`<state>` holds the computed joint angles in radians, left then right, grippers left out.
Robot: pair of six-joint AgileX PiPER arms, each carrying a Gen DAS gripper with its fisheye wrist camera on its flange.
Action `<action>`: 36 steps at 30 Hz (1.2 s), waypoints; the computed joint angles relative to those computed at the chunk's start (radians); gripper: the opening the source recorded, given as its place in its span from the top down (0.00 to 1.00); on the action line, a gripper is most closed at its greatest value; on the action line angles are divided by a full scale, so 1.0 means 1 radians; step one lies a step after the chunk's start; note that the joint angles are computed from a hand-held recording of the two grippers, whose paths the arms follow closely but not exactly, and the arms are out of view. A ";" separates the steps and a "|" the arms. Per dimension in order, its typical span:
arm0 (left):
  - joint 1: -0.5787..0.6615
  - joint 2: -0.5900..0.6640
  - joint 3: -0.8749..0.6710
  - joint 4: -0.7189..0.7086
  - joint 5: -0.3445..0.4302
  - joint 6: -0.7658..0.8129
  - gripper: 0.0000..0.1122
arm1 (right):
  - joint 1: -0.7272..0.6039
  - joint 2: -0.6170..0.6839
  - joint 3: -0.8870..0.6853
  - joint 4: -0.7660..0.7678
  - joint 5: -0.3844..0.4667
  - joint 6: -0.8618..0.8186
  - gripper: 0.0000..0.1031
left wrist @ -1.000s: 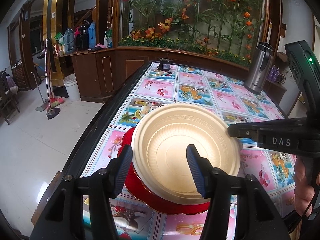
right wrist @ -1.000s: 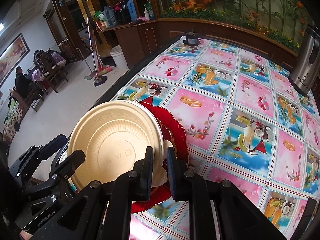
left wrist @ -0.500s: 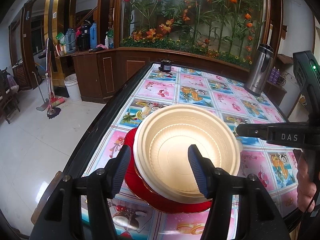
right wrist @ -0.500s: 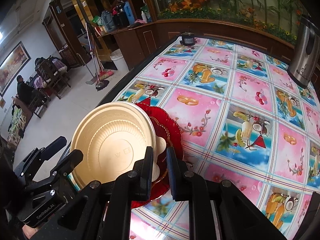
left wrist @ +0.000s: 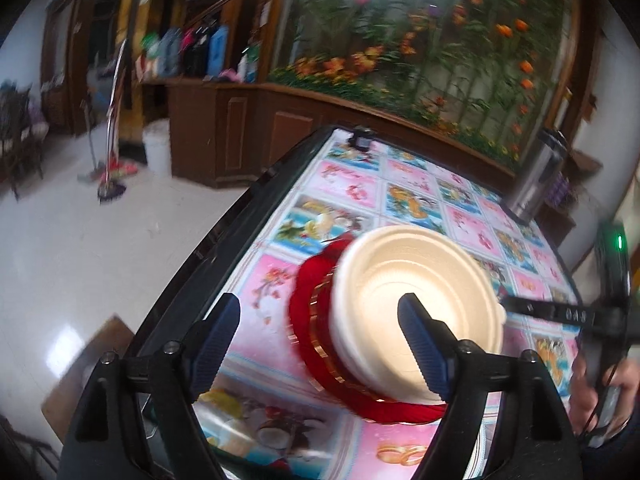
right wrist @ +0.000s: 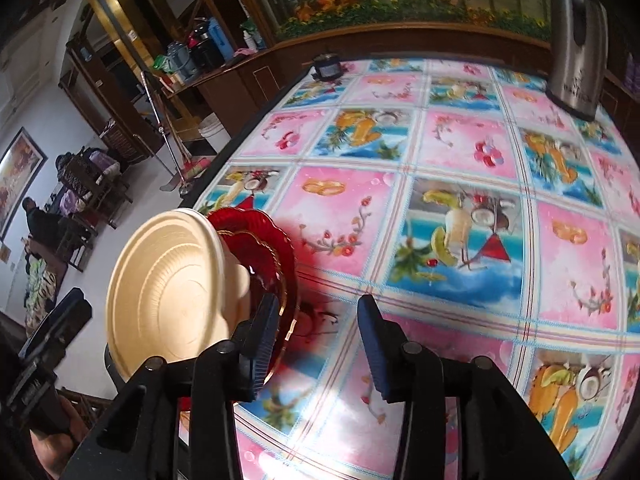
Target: Organize plates and bowls
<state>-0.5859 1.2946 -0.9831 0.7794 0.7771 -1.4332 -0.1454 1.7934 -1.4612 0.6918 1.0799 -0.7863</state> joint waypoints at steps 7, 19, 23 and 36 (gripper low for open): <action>0.246 -0.092 0.176 -0.286 -0.245 0.171 0.24 | -0.066 0.045 0.019 0.070 0.031 -0.044 0.57; 0.199 -0.028 0.166 -0.203 -0.264 0.196 0.57 | -0.059 0.055 0.055 0.114 0.050 -0.098 0.71; 0.200 0.015 0.147 -0.231 -0.257 0.265 0.81 | -0.052 0.054 0.060 0.118 0.049 -0.107 0.73; 0.288 -0.001 0.185 -0.488 -0.400 0.503 0.66 | -0.040 0.073 0.051 0.128 0.051 -0.110 0.73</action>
<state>-0.2979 1.2935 -0.7980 0.2914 0.3775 -0.9306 -0.1852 1.8667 -1.4099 0.8203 1.1304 -0.8959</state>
